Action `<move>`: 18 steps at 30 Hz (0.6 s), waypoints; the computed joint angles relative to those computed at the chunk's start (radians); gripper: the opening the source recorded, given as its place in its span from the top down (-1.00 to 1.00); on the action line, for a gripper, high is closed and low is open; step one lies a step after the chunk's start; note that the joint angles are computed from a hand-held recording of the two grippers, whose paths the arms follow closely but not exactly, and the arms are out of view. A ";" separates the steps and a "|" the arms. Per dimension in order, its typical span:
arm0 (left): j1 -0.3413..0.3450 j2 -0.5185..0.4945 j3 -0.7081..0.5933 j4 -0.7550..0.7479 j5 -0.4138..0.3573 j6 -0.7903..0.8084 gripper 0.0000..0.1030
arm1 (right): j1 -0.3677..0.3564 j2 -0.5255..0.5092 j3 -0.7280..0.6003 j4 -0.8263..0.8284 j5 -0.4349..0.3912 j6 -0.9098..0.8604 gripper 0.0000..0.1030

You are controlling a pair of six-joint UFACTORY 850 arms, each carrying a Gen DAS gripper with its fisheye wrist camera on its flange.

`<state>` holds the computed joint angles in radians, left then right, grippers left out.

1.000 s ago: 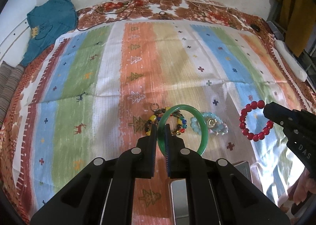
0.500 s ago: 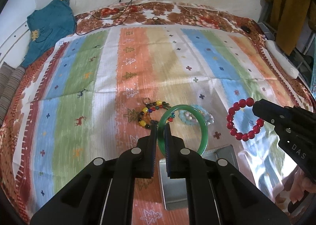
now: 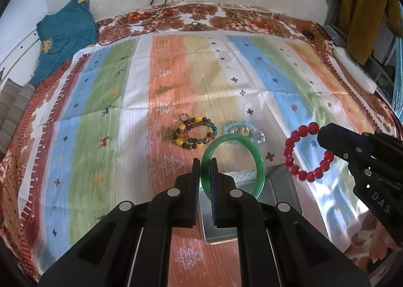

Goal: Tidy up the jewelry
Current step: 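Lift the green bangle and red bracelet and carry both toward the silver tin, then lower both into the tin and open both grippers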

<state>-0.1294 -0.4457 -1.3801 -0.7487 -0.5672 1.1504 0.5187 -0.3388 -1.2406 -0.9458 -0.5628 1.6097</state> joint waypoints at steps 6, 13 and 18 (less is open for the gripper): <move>0.006 0.025 0.033 -0.022 -0.001 0.028 0.86 | 0.018 0.012 0.014 0.006 -0.016 0.008 0.72; 0.013 0.050 0.064 -0.044 -0.006 0.043 0.86 | 0.026 0.023 0.032 0.000 0.016 0.021 0.72; 0.015 0.056 0.073 -0.011 -0.021 0.009 0.72 | 0.024 0.028 0.039 -0.007 0.005 0.046 0.72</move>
